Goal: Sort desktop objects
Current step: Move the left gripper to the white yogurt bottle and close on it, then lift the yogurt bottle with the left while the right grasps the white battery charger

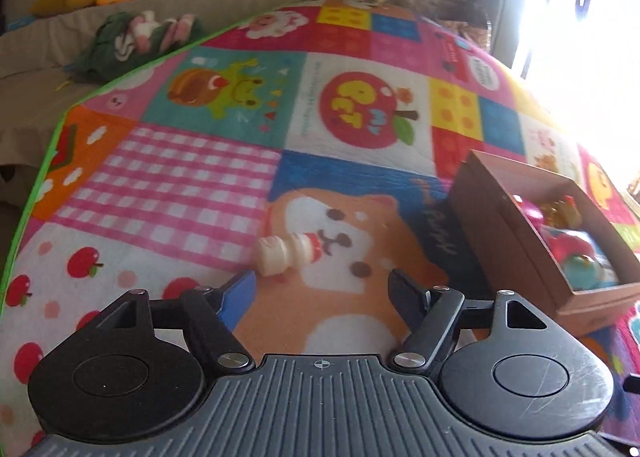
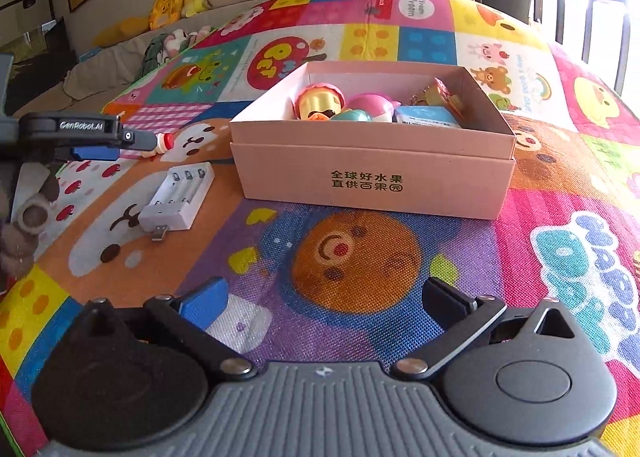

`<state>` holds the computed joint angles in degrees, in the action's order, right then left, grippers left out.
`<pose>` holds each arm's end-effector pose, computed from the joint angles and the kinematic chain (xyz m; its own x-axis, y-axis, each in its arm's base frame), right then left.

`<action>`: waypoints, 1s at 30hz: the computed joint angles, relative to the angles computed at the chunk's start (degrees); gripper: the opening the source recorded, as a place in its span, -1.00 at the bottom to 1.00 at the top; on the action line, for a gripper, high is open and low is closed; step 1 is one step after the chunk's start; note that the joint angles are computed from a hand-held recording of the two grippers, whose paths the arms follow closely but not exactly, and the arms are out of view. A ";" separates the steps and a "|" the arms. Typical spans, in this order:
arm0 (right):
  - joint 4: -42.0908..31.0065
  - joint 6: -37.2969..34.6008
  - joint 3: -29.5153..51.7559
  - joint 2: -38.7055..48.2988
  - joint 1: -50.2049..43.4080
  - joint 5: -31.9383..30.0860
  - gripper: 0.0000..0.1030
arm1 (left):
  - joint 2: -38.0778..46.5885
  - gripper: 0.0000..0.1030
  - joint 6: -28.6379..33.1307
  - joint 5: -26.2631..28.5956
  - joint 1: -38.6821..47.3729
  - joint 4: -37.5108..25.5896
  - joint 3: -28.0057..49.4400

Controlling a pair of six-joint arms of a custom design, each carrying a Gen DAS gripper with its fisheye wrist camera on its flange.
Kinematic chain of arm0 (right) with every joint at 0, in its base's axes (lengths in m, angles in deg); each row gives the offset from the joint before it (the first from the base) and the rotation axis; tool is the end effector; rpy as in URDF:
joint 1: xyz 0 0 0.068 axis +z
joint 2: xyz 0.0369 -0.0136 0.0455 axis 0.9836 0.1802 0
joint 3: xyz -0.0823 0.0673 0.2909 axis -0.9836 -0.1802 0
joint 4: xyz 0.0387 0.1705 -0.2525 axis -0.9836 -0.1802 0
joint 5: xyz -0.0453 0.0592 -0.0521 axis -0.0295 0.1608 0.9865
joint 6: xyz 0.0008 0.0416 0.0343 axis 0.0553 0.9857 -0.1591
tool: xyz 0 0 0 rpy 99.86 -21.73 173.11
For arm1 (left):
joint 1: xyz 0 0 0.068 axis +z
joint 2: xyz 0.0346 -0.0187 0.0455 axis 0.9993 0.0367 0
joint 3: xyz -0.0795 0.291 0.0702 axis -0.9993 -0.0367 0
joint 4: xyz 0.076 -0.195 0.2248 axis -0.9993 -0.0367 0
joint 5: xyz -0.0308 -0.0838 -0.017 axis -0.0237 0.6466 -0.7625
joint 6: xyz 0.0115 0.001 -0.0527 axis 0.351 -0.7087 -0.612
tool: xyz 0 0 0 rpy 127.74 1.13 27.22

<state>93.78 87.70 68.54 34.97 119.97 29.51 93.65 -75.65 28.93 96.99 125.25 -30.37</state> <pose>0.1626 0.1251 0.0249 -0.6591 -0.0892 -0.7467 -0.2394 0.9662 0.0959 0.2666 0.0365 0.0438 -0.6210 -0.1426 -0.7707 -0.0498 0.9885 -0.1428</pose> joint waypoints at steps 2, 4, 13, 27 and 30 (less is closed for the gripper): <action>-2.85 0.28 0.93 -0.60 0.12 0.36 1.00 | 2.73 0.42 -0.18 -2.93 -0.92 -2.28 4.03; -4.60 0.18 1.52 -0.90 0.57 0.96 1.00 | 5.12 0.28 -0.09 -4.99 -1.99 -4.43 7.29; -6.87 2.50 1.72 -2.70 -1.45 -1.56 1.00 | 5.54 -0.07 3.99 -2.14 -1.28 0.50 3.21; -23.23 -5.45 20.18 -1.59 10.05 -3.22 0.39 | -1.82 -0.06 15.42 20.33 17.46 5.91 -12.48; -23.30 -5.04 24.99 3.14 11.33 0.90 0.23 | -2.70 -0.06 15.65 22.47 19.65 3.53 -11.92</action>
